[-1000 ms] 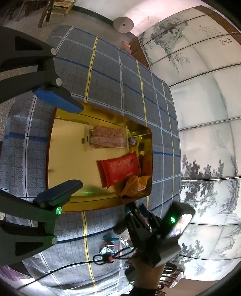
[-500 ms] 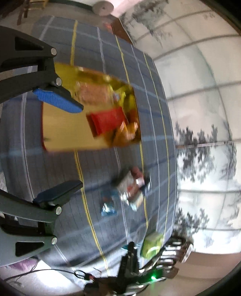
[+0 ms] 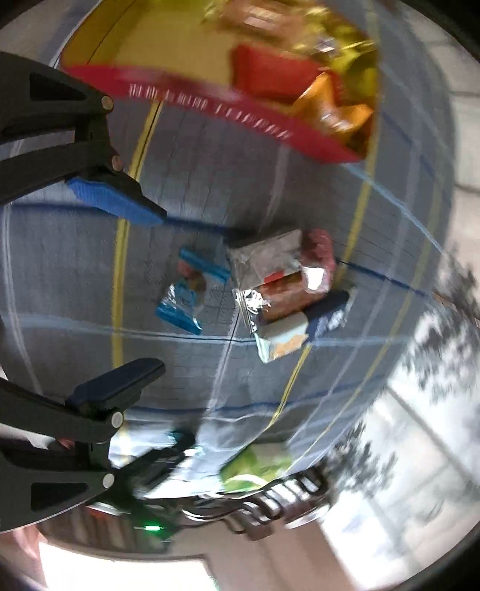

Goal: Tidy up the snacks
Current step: 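Lift the teal packet off the cloth with the right gripper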

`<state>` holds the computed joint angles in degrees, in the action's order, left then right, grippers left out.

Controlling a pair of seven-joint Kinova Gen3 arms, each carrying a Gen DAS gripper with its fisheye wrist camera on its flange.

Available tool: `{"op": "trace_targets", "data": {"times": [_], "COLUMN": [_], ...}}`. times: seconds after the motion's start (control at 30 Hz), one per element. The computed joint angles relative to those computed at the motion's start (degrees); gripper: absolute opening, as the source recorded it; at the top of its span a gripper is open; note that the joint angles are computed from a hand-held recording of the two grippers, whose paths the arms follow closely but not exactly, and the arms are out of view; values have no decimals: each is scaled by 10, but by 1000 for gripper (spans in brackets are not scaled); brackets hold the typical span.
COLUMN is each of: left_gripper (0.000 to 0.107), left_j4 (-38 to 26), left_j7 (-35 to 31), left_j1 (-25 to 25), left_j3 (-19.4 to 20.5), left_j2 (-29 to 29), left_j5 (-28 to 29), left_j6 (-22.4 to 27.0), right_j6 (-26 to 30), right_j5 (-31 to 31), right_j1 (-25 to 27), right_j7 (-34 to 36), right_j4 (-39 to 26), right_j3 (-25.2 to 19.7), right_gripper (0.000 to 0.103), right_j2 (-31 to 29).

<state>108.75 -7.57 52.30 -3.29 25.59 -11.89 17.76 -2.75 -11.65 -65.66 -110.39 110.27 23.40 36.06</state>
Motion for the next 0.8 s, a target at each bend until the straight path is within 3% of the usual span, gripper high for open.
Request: {"op": "trace_targets", "data": {"times": [0.13, 0.37, 0.5, 0.63, 0.8], "left_gripper": [75, 75, 75, 75, 75], "left_j4": [-32, -87, -108, -101, -112], "left_j7": [11, 30, 63, 93, 77], "left_j1": [-34, -48, -36, -32, -58], "left_j3": [18, 28, 13, 8, 25], "left_j2": [31, 65, 75, 65, 59], "left_j5": [43, 61, 50, 27, -9], "left_j6": [15, 76, 112, 125, 163], "right_j6": [-30, -67, -99, -116, -119], "right_j5": [13, 5, -5, -17, -27], "right_j1": [72, 135, 175, 192, 204], "right_j7": [16, 56, 67, 83, 97], "right_j4": [10, 24, 42, 49, 50], "right_j3": [-79, -157, -201, -223, -238], "right_gripper": [25, 25, 26, 26, 26], "right_j2": [-15, -24, -29, -30, -31]}}
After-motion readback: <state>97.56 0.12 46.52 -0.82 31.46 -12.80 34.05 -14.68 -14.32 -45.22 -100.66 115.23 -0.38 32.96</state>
